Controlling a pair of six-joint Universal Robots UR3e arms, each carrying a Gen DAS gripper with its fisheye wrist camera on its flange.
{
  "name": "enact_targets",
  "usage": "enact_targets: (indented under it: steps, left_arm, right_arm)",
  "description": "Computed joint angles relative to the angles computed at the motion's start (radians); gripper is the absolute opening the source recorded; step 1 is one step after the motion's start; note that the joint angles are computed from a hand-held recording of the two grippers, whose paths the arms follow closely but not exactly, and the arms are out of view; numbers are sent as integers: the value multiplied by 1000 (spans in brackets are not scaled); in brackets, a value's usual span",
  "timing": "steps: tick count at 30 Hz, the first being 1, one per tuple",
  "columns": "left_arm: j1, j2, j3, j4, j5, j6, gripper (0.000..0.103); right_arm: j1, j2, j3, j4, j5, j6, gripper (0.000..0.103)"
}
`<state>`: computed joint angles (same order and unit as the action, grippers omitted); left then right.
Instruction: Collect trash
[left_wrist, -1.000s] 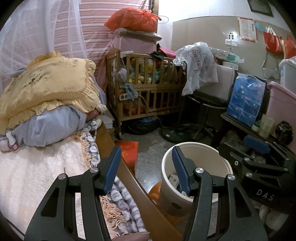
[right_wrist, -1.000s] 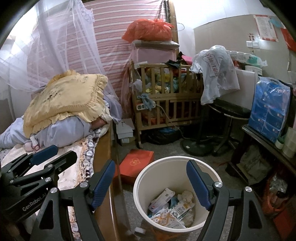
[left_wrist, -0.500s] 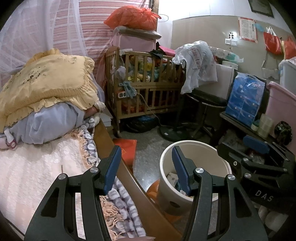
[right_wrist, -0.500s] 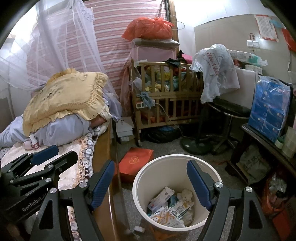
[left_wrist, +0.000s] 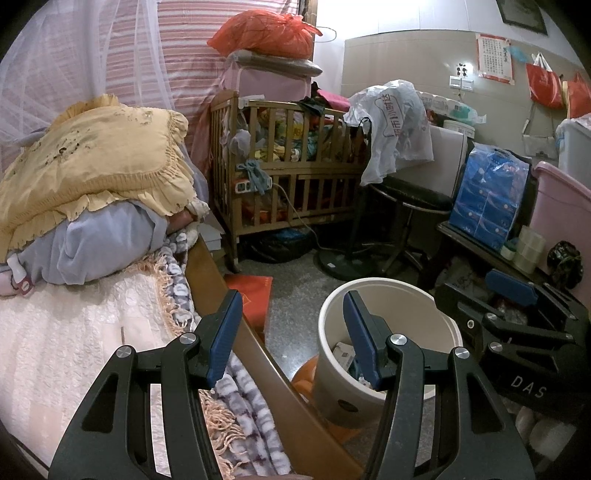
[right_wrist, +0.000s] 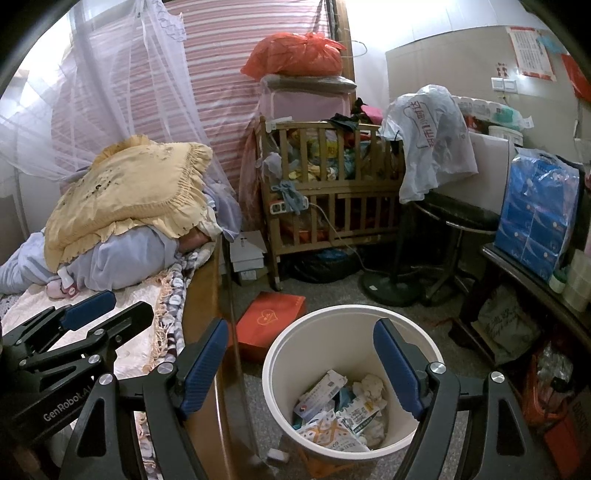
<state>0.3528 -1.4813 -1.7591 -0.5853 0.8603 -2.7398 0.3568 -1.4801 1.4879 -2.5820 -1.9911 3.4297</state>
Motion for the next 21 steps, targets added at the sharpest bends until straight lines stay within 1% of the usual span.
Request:
enact_targets:
  steps: [21]
  left_arm:
    - [-2,-4,-5,8,7,0,55]
  right_arm:
    - [-17,-7,10,-5,18,-11,79]
